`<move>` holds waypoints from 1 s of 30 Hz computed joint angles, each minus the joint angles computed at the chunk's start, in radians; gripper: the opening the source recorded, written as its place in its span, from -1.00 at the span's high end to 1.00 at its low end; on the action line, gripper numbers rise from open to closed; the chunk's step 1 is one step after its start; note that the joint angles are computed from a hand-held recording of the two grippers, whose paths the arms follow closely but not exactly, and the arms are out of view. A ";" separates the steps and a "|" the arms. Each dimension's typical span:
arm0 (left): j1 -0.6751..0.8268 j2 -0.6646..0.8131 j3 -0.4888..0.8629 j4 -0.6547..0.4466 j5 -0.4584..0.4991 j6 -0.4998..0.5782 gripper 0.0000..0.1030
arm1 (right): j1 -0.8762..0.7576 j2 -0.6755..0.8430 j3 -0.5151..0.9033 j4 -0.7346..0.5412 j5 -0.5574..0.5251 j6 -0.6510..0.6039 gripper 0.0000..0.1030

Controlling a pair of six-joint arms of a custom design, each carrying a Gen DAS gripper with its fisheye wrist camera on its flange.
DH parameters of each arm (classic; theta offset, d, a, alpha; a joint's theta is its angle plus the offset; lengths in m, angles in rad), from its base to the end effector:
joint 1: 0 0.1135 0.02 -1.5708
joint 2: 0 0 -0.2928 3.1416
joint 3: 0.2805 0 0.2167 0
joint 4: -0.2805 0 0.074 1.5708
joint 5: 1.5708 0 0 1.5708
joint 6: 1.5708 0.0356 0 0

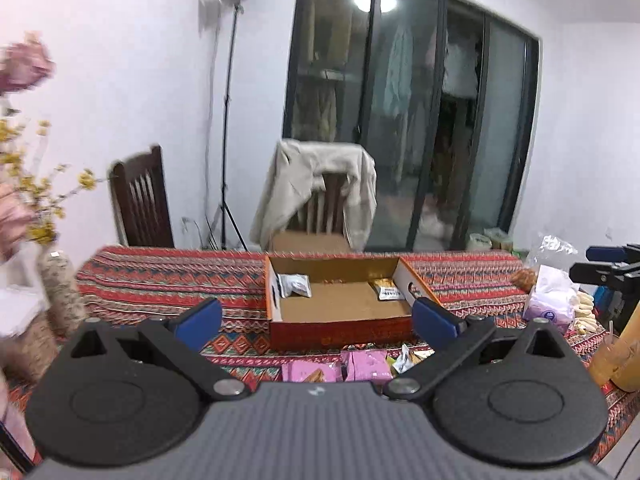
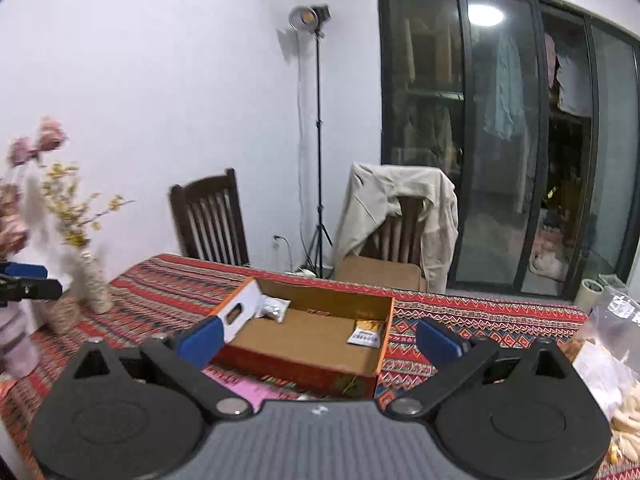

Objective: Organize snacks
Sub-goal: 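Withdraw both tools from the box back toward the snack pile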

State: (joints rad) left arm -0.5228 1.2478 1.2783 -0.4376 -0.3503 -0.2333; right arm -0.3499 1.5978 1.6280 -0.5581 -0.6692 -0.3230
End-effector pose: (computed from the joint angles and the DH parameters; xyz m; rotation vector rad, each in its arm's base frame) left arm 0.2071 -0.1053 0.4149 0.0564 1.9541 -0.1521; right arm 0.3103 -0.0897 0.4211 -0.3629 1.9535 0.2699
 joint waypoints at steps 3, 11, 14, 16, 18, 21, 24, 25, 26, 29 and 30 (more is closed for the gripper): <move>-0.110 -0.137 -0.149 0.030 -0.101 -0.056 -1.00 | -0.094 -0.151 -0.206 0.050 -0.123 -0.040 -1.00; -0.628 -0.373 -0.470 -0.062 -0.645 -0.359 -1.00 | -0.421 -0.466 -0.671 0.046 -0.485 -0.241 -1.00; -0.812 -0.345 -0.500 -0.286 -0.804 -0.660 -1.00 | -0.496 -0.545 -0.808 0.014 -0.526 -0.334 -1.00; -0.876 -0.304 -0.524 -0.424 -0.846 -0.872 -1.00 | -0.529 -0.604 -0.905 0.010 -0.522 -0.389 -1.00; -0.924 -0.266 -0.550 -0.546 -0.846 -1.049 -1.00 | -0.579 -0.660 -1.011 0.011 -0.537 -0.438 -1.00; -0.908 -0.254 -0.593 -0.569 -0.806 -1.124 -1.00 | -0.543 -0.697 -1.165 0.130 -0.476 -0.429 -1.00; -0.861 -0.294 -0.630 -0.488 -0.775 -1.035 -1.00 | -0.451 -0.722 -1.262 0.249 -0.346 -0.414 -1.00; -0.845 -0.304 -0.639 -0.462 -0.772 -1.005 -1.00 | -0.437 -0.725 -1.281 0.274 -0.326 -0.406 -1.00; -0.831 -0.309 -0.647 -0.434 -0.768 -0.976 -1.00 | -0.427 -0.718 -1.291 0.288 -0.317 -0.399 -1.00; -0.728 -0.347 -0.679 -0.270 -0.705 -0.783 -1.00 | -0.388 -0.698 -1.314 0.350 -0.297 -0.342 -1.00; -0.683 -0.353 -0.693 -0.207 -0.672 -0.714 -1.00 | -0.370 -0.693 -1.319 0.386 -0.284 -0.308 -1.00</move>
State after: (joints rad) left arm -1.2060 0.8947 0.5848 -0.6441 -1.0218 -0.9475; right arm -0.7201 0.9046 0.3092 -0.1725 -0.9529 -0.6311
